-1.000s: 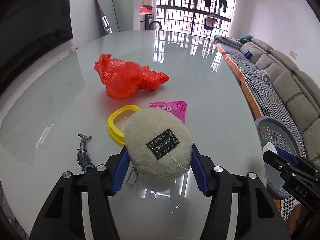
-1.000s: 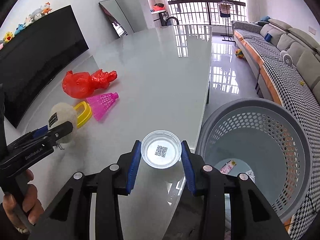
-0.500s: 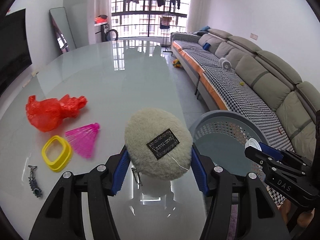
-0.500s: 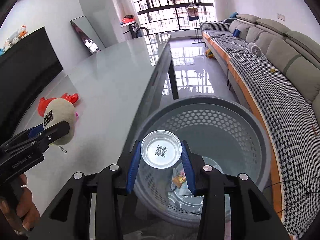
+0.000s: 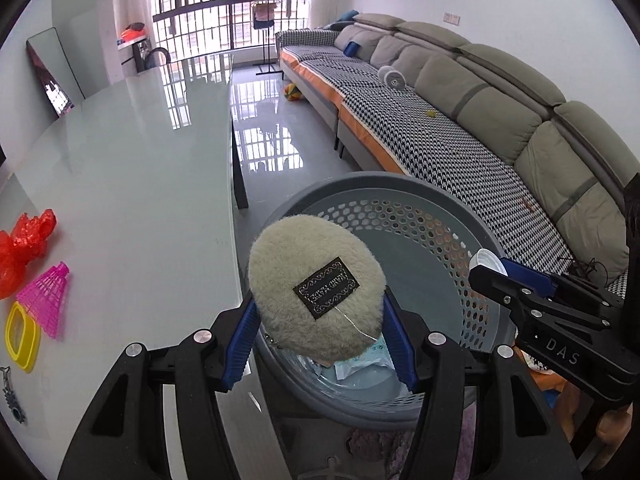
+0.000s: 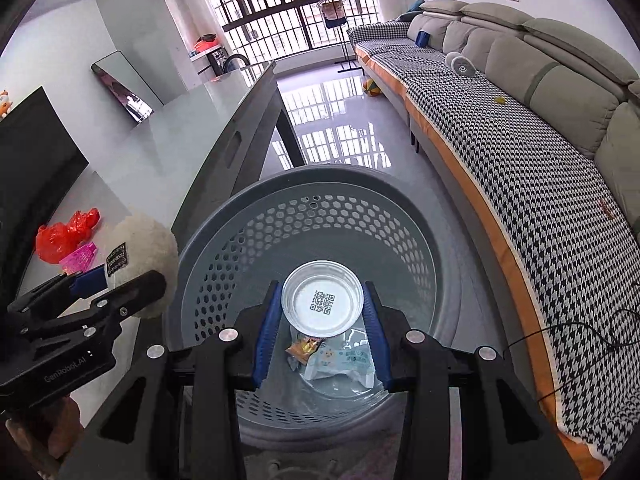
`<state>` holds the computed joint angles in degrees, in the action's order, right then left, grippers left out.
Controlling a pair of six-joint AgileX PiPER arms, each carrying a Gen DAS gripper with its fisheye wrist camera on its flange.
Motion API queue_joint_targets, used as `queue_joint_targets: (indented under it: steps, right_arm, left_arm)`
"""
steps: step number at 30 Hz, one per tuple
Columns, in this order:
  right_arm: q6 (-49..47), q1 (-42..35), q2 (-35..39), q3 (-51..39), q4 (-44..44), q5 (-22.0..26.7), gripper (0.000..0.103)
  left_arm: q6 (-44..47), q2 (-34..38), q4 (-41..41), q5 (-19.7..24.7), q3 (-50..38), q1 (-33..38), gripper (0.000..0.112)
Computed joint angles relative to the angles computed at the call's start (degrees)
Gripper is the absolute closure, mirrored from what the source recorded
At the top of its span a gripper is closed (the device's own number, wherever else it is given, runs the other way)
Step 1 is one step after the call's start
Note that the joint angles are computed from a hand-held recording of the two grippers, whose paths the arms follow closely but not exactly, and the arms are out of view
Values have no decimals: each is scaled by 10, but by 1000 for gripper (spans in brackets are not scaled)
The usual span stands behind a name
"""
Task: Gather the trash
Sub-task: 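Carry the cap and ball over the grey basket and open both tools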
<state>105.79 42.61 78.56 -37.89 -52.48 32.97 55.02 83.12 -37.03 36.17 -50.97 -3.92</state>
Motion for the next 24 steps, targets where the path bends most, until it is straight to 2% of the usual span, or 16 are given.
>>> queue_joint_targets:
  steps: [9,14,19,24]
  right_arm:
    - [-16,-51,24,9,1,-60,64]
    - [-2,-56,26,13,-17,-66,64]
    - [24,-49,21,16,-36,-60,54]
    - [24,-45,15,15,-36,-52,52]
  left_arm:
    - [-47,36,36,-26,-9,-35,55]
    - [-65,42,51,-29,-11,-40,52]
    - [-61,34,47,-30,-6,-36,45]
    - [-56,25,42,-27,-4,-27,42]
